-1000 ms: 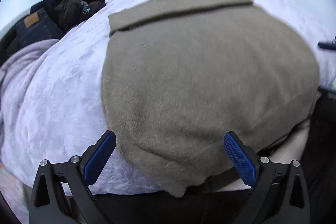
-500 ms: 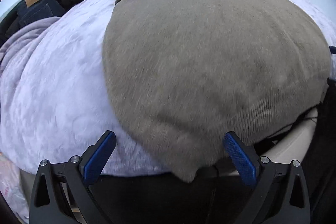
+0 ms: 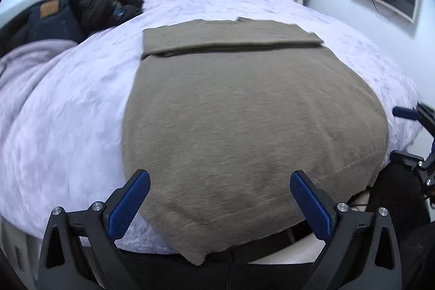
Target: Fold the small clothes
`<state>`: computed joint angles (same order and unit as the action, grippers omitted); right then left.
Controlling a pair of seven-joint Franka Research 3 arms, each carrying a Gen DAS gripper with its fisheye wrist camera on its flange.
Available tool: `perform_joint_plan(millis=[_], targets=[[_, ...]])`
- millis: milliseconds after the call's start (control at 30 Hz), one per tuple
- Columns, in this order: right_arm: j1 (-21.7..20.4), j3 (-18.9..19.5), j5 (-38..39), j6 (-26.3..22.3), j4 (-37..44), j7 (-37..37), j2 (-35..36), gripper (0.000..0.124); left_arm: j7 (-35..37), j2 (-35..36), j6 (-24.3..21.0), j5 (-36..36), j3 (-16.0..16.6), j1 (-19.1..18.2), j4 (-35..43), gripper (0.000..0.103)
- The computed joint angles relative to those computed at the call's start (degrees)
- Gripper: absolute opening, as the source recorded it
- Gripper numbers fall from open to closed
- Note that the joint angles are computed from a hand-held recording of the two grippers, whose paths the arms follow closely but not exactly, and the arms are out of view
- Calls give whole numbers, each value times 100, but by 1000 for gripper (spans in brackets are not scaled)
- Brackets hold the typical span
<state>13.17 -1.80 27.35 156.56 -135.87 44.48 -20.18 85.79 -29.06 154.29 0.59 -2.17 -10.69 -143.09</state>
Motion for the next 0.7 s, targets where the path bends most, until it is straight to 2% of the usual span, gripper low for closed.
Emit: perform_joint_plan(millis=[33, 67, 133, 200, 300, 333, 400, 467, 567, 700], targets=[[-57, 114, -208, -146, 57, 98, 9, 98, 177, 7, -150, -4, 39, -97, 11, 103], [9, 34, -180, -304, 136, -56, 66, 98, 253, 68, -271, 72, 20, -58, 43, 103], [12, -41, -120, -433, 51, -223, -32, 98, -24, 72, -327, 445, -205, 307, -137, 103], [-135, -149, -55, -399, -70, -157, -19, 97, -27, 172, -279, 28, 127, 203, -253, 103], [-254, -524, 555, -1207, 236, -22, 300, 70, 680, 175, -115, -1406, 1036, -361, -481, 103], [-284, -679, 910, -1585, 404, -83, 449, 68, 955, 50, -59, -1736, 1153, -494, -619, 103], [-348, -748, 1357, -1966, 529, -343, 601, 68, 1258, -98, 2, -1929, 1087, -535, -766, 103], [-392, -674, 1559, -2248, 603, -636, 731, 68, 1673, -74, -171, -2102, 1120, -670, -729, 103], [-529, -289, 1173, -1951, 557, -525, 802, 68, 1686, 46, -373, -2102, 842, -475, -638, 103], [-560, -221, 1280, -1957, 642, -405, 867, 68, 1691, 474, -475, -2246, 732, -299, -243, 103]])
